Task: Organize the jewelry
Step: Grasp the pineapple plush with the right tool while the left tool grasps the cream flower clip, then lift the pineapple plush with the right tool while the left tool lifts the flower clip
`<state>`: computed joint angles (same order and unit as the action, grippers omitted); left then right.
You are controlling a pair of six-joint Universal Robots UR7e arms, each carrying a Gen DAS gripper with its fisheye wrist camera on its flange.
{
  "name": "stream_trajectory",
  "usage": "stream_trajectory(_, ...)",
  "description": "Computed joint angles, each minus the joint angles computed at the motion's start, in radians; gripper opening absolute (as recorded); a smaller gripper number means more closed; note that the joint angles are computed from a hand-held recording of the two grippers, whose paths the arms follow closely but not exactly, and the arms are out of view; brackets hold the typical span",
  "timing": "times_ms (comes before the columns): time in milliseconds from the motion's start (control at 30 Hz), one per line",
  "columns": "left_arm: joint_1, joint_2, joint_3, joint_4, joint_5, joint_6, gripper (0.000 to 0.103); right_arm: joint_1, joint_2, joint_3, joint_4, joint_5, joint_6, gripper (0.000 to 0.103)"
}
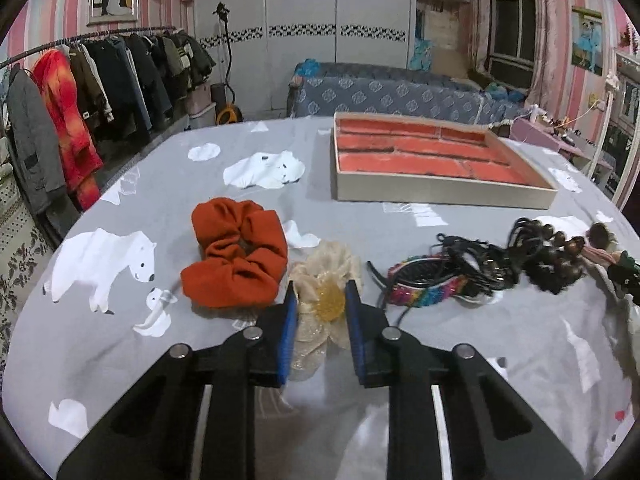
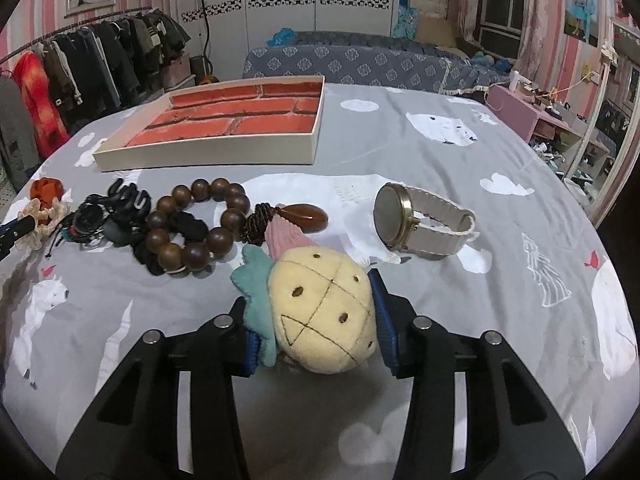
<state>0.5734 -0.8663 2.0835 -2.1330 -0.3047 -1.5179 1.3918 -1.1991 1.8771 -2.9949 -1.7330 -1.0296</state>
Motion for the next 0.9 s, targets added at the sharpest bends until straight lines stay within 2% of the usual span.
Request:
stream_trajectory(200,-0.058,-0.019,-0.011,0.173,0.001,-0.154,0.023,-0.013,-0.071,0.049,0.009,0.066,-0.01,0.045)
stream_trajectory(467,-0.154,-0.017,-0.088,0.548,-0.003,-0.43,0.023,-0.024,-0.194,0.126,0.028,0.18,-0.028,0.044)
stream_trajectory(900,-0.301,0.005,-0.153,0.855,-0.062,-0.691,0.023,-0.065,-0.394,0.227,0.082,0.33,-0.042,0.044)
